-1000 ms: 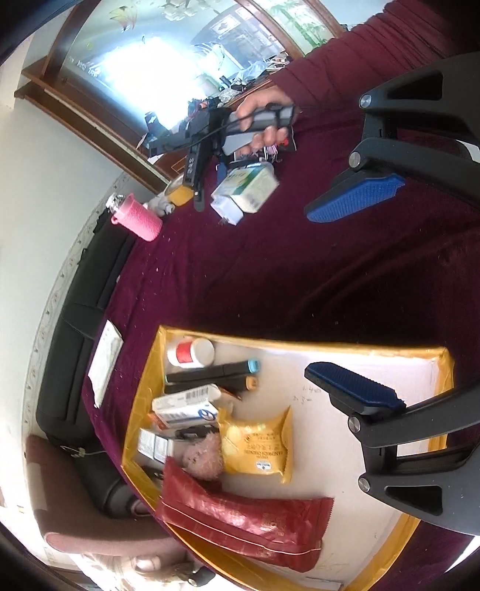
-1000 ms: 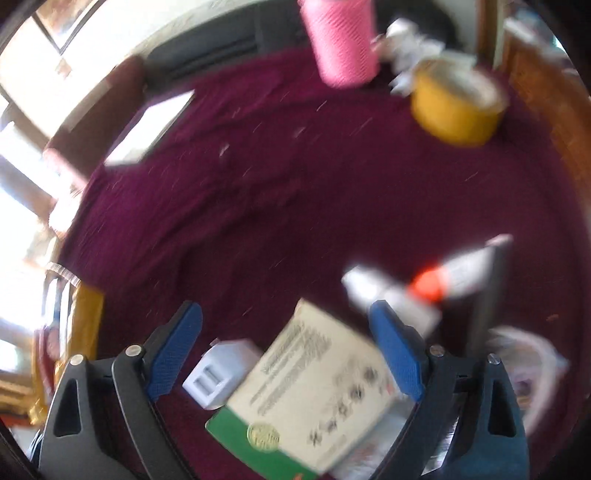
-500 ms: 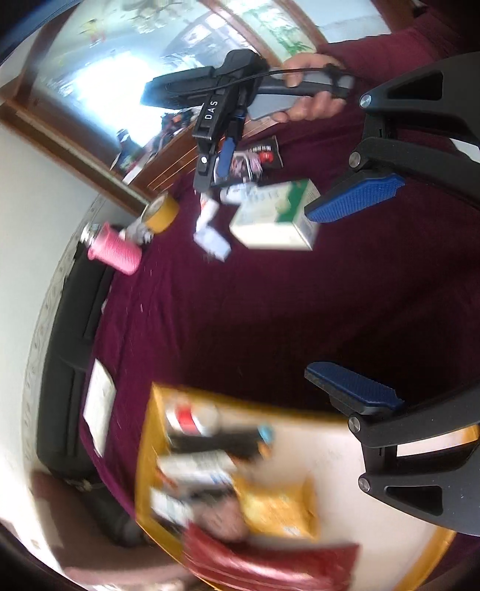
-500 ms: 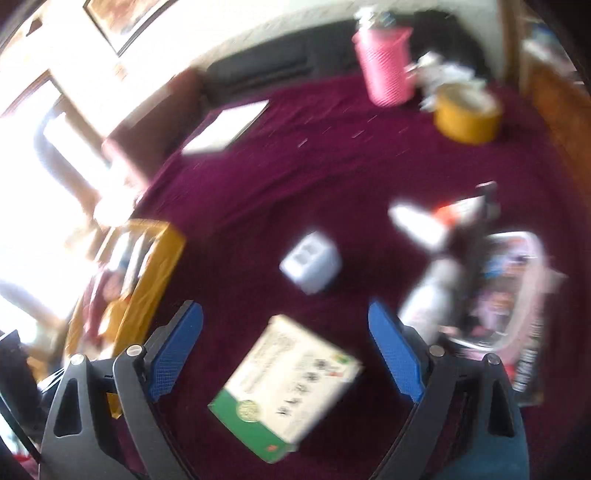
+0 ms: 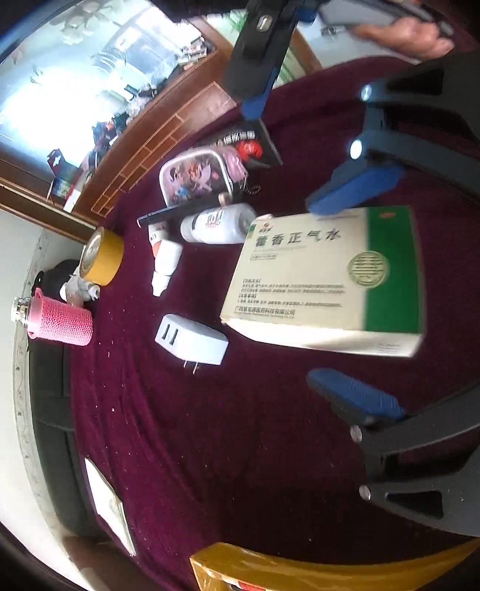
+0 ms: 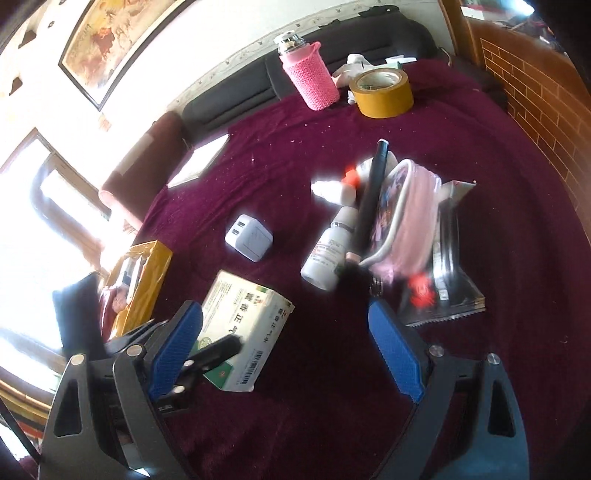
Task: Organize objects
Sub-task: 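Move both tools to the pile and grasp the green-white medicine box with the left tool, then grasp the white USB charger with the right tool while the left tool holds the box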
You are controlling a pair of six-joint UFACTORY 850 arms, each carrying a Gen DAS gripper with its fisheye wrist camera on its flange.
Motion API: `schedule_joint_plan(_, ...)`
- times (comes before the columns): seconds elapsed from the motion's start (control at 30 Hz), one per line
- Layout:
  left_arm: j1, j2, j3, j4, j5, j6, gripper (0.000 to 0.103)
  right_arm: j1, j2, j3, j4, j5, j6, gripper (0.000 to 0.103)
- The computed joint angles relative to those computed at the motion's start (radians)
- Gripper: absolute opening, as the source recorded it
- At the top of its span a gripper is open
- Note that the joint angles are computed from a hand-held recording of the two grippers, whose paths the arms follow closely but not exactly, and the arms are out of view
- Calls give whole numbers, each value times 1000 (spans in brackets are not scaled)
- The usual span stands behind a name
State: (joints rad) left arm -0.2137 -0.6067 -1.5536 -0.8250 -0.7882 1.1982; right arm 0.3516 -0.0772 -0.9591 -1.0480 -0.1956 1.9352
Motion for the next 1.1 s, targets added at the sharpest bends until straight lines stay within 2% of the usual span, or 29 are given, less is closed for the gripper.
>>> schedule_joint_plan(0.13,-52,19,51,74,111,5,81,16,4,-4,-58,-29,36,92)
schedule_joint_plan(0.2,-52,37,88,36,158,78,66,16,-3,-16,-62,-27,35,92)
schedule_joint_plan(0.27,-26,35,81,-21,77,117,65,19,-19,-40,-9,-43,-33,92)
schedule_joint_plan(0.37,24,76,111,-125,46,198,65,25,-50,-78,82,-64,-147,92)
schedule_joint_plan(0.43,71,109,129,-178,-2,253,66,27,-83,-116,158,-74,-241,92)
schedule_joint_plan(0.6,187,132,115,-203,-119,262,66,23,-236,-301,417,-144,-577,92)
schedule_joint_plan(0.7,266,130,98,-226,-149,264,66,20,-346,-438,498,-238,-645,92)
schedule_joint_plan(0.77,303,123,88,-234,-144,252,66,14,-426,-540,550,-325,-659,85)
schedule_joint_plan(0.83,341,103,63,-230,-155,223,66,2,-462,-580,596,-327,-659,77)
schedule_joint_plan(0.9,375,81,39,-228,-158,196,66,-7,-516,-644,643,-389,-655,69)
schedule_joint_plan(0.93,391,73,32,-231,-160,189,66,-8,-536,-669,655,-418,-661,56)
schedule_joint_plan(0.97,411,61,20,-237,-166,183,66,-11,-559,-694,668,-447,-666,40)
schedule_joint_plan(1.0,417,57,20,-245,-160,184,66,-15,-569,-699,685,-445,-672,37)
schedule_joint_plan(1.1,456,39,4,-260,-158,166,66,-11,-562,-684,625,-439,-592,36)
